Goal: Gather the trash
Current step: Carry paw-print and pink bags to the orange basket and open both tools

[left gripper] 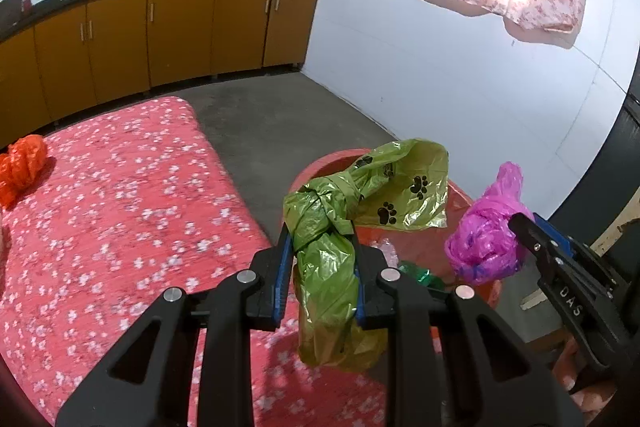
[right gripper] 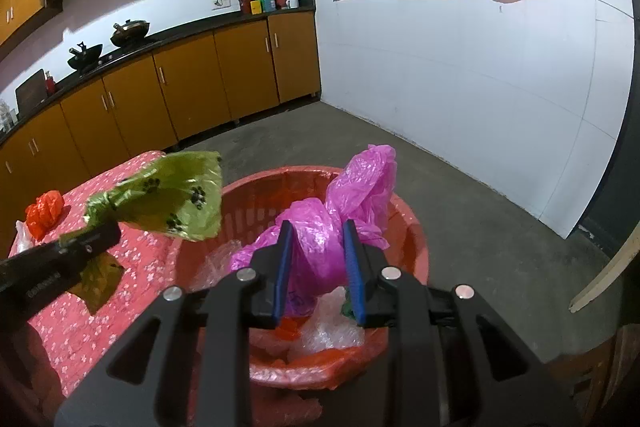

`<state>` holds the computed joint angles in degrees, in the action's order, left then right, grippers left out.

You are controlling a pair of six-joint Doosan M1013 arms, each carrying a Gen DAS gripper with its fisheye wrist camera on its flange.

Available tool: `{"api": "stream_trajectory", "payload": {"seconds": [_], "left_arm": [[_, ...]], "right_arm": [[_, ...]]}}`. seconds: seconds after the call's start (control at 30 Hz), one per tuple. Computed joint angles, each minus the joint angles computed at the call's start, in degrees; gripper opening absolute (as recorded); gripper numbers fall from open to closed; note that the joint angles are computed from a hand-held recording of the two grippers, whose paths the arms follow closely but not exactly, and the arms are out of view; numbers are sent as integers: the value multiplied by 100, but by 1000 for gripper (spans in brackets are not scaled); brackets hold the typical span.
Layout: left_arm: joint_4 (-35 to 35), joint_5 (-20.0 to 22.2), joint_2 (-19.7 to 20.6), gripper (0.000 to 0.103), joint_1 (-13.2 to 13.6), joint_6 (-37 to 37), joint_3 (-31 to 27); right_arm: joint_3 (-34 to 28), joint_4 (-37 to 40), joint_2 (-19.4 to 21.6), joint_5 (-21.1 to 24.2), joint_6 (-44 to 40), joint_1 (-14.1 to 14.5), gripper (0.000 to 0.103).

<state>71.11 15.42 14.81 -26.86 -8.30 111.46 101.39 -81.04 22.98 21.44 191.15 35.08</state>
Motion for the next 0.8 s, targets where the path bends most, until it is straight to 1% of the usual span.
{"api": "stream_trajectory", "payload": {"seconds": [0.1,0.2,0.37,0.53,0.7,0.8], "left_arm": [[-191,-56,86,25,5,202,-80],[-504,-173,183,25,27,510,-162],[-1049,-247,299,25,23,1085,-279],[-1376,-290,399,25,3,1503,-389],[-1588,-295,491,25,23,1832,-481],[-2166,-325,549,26,60,2369,-544]], "right_arm": [[5,-55,2,-50,123,-50,26],[2,-65,-1,-116,194,-109,26],[-4,-91,20,-123,241,-150,26],[-32,-126,52,-193,280,-202,26],[-34,-338,72,-270,470,-225,26],[-29,-575,74,-394,665,-254,27]]}}
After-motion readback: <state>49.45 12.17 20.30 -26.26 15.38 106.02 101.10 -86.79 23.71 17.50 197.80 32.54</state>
